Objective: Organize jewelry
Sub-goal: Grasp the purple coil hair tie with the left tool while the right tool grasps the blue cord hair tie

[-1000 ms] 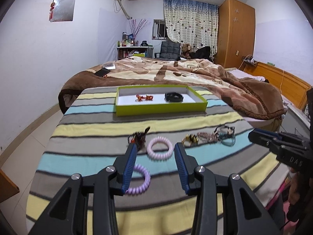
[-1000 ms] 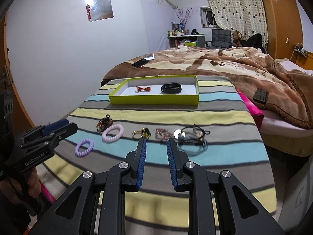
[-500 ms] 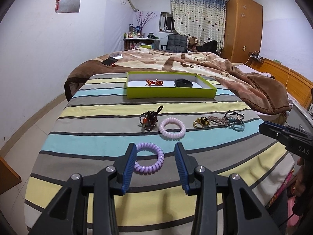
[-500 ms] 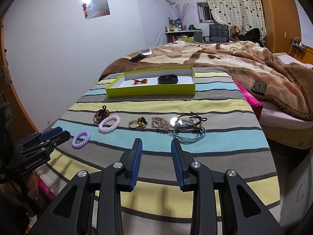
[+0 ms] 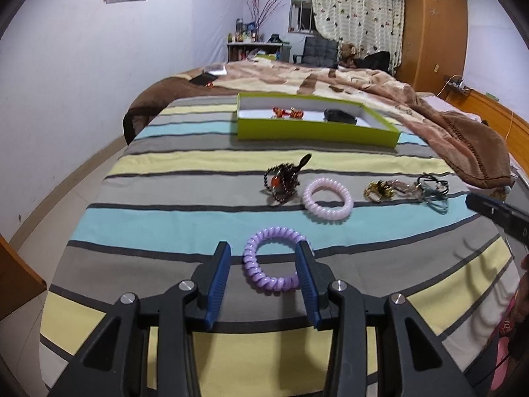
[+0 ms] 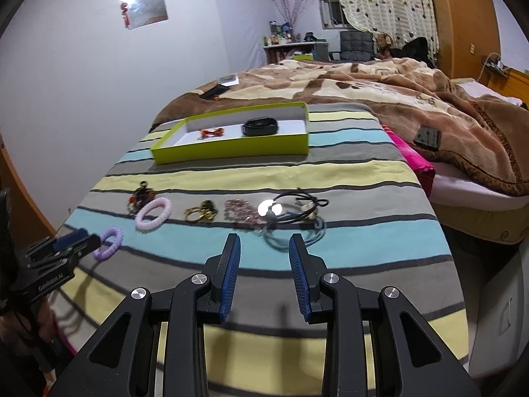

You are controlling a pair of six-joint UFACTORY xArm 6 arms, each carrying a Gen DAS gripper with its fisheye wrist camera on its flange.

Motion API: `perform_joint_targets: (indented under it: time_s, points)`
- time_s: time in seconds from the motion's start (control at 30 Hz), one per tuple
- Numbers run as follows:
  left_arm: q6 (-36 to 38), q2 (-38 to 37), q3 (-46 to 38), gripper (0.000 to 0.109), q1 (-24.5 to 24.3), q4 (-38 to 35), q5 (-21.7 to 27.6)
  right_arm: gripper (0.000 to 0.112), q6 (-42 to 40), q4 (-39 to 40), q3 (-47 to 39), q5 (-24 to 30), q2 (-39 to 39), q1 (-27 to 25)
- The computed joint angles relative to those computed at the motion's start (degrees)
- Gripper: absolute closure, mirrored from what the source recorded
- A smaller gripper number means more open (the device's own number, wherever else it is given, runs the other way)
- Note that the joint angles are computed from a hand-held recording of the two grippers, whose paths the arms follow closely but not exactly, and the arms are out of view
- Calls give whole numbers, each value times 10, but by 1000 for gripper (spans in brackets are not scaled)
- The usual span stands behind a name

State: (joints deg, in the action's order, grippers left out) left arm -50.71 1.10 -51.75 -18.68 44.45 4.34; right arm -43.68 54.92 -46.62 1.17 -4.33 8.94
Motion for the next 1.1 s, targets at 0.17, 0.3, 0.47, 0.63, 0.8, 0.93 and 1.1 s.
perform_joint_targets:
  time_s: [0.17, 0.3, 0.47, 0.63, 0.8, 0.93, 1.1]
  points:
    - [92, 9, -3, 70, -11, -111, 18, 81, 62, -57, -37, 25, 37, -30]
    - [142, 16, -10, 75, -17, -171, 33, 81, 151, -138, -72, 50, 72, -56]
    - [129, 23, -22, 81, -19, -140, 48, 81, 191, -163, -121, 106, 112, -79]
    - [128, 26, -27, 85, -20, -126, 52, 91, 209, -178, -147, 132, 134, -86]
    - [133, 24, -26, 88, -20, -127, 52, 94, 200, -172, -144, 125, 128, -83]
    - [132, 23, -25, 90, -21, -126, 53, 94, 184, -155, -141, 127, 122, -82]
    - [138, 22, -23, 95, -22, -133, 51, 94, 132, -106, -125, 115, 100, -75]
